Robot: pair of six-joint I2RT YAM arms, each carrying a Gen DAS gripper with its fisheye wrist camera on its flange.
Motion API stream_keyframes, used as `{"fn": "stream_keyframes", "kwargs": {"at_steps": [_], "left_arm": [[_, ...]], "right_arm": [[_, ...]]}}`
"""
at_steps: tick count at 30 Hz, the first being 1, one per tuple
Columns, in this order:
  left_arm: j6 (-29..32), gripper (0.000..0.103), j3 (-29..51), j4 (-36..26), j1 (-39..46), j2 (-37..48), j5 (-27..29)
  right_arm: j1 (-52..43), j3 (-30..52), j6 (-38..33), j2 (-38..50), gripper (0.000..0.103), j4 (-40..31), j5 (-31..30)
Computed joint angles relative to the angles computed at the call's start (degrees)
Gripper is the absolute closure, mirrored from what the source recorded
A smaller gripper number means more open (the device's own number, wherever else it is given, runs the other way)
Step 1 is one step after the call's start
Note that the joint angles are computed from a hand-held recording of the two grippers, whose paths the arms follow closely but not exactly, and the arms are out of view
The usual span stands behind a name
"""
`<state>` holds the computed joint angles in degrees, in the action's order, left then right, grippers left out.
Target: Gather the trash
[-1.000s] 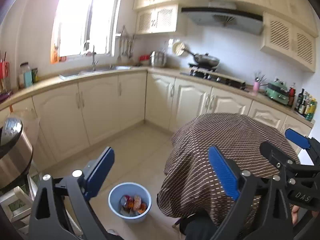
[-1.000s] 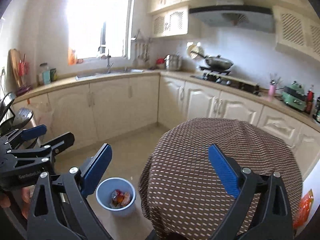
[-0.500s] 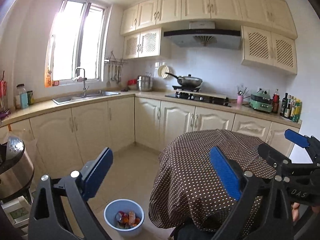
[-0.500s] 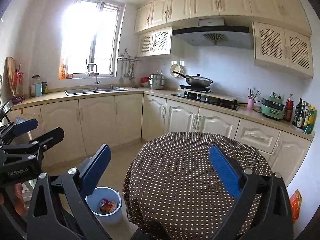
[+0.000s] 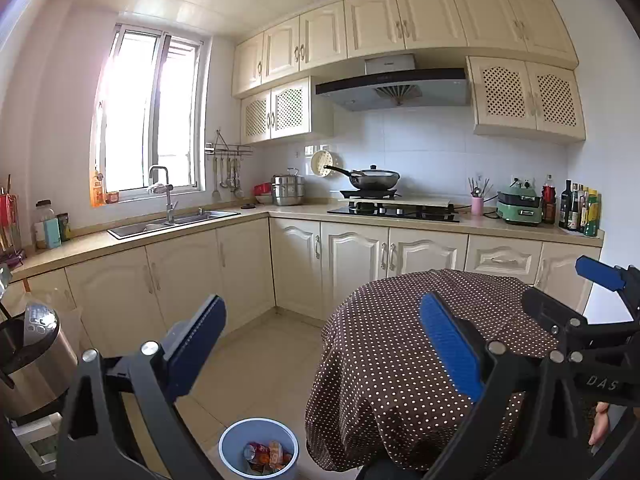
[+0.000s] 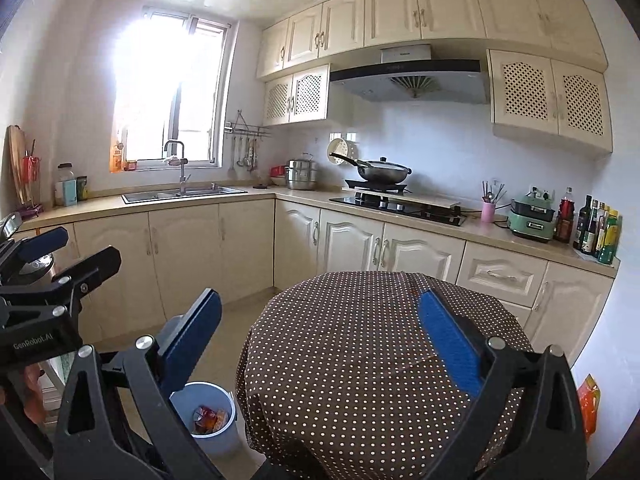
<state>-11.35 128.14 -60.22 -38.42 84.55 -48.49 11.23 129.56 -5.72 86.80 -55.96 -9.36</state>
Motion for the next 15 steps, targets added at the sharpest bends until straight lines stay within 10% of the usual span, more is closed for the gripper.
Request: {"fn": "stream_keyframes", "kwargs": {"at_steps": [15], "left_arm": [[0.6,0.007,0.0,-0.2,1.4,-0.3,1.6]], "right_arm": [[-0.5,1.6,0.6,0.6,0.007,-1.2,-1.0]]}}
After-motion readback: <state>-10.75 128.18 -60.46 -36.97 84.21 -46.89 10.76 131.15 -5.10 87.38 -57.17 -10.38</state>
